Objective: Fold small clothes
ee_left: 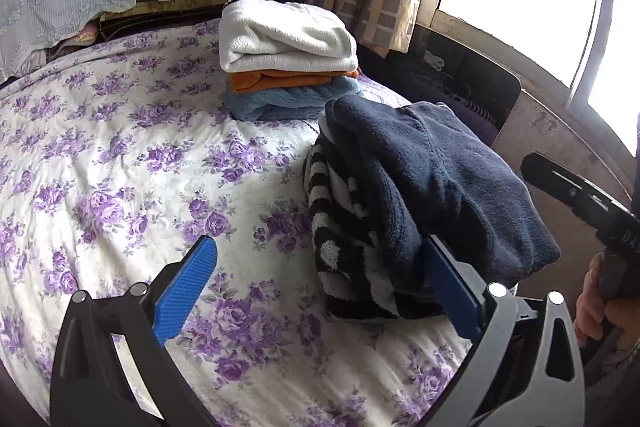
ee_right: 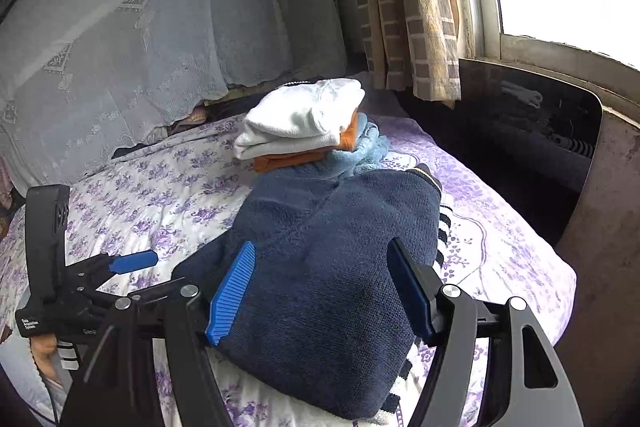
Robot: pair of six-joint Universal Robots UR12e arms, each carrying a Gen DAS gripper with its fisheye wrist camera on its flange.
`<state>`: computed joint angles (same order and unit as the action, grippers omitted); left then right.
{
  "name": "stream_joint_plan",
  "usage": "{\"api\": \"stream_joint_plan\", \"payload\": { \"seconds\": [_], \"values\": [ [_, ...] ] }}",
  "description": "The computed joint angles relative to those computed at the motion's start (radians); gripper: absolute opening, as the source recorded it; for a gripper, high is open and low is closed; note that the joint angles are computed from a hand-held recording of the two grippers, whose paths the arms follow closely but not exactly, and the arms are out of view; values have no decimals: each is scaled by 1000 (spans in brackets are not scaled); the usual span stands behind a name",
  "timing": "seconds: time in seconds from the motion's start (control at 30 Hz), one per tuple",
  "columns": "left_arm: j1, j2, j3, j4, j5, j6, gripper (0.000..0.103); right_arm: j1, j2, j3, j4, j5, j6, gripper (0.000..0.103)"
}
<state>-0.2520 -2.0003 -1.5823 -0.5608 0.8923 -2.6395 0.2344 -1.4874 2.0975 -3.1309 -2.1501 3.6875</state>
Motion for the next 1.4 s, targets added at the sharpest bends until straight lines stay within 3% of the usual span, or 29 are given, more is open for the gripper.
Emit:
{"api": "stream_joint_plan", "payload": {
  "seconds": [0.13,0.2,0.33,0.5,0.6,0.7,0.8,0.97,1.23,1.33,1.4],
  "values": [
    [-7,4,-17,56,41,-3,99,-10,15,-8,77,13,27,78],
    [-5,7,-20,50,38,4,99,-5,25,-7,74,-24,31,78],
    [-1,12,-30,76,49,-3,99,-8,14,3,16,3,74,78],
    [7,15,-37,120,60,-37,99,12,23,-13,-18,-49,44,80],
    [10,12,-32,113,66,-40,99,-2,26,-28,99,-20,75,83],
    [4,8,-31,116,121,-45,99,7,47,-41,140,-81,64,88],
    [2,1,-27,121,153,-59,99,6,43,-39,89,-51,59,88],
    [9,1,-11,115,94,-101,99,14,46,-67,46,-94,-1,88],
    [-22,11,-4,158,62,-52,99,-10,48,-88,48,-102,-10,89],
    [-47,1,-6,183,118,-21,99,-28,48,-84,86,-74,21,90],
    [-62,-14,-2,180,169,1,99,-49,45,-75,139,-16,61,90]
  ]
}}
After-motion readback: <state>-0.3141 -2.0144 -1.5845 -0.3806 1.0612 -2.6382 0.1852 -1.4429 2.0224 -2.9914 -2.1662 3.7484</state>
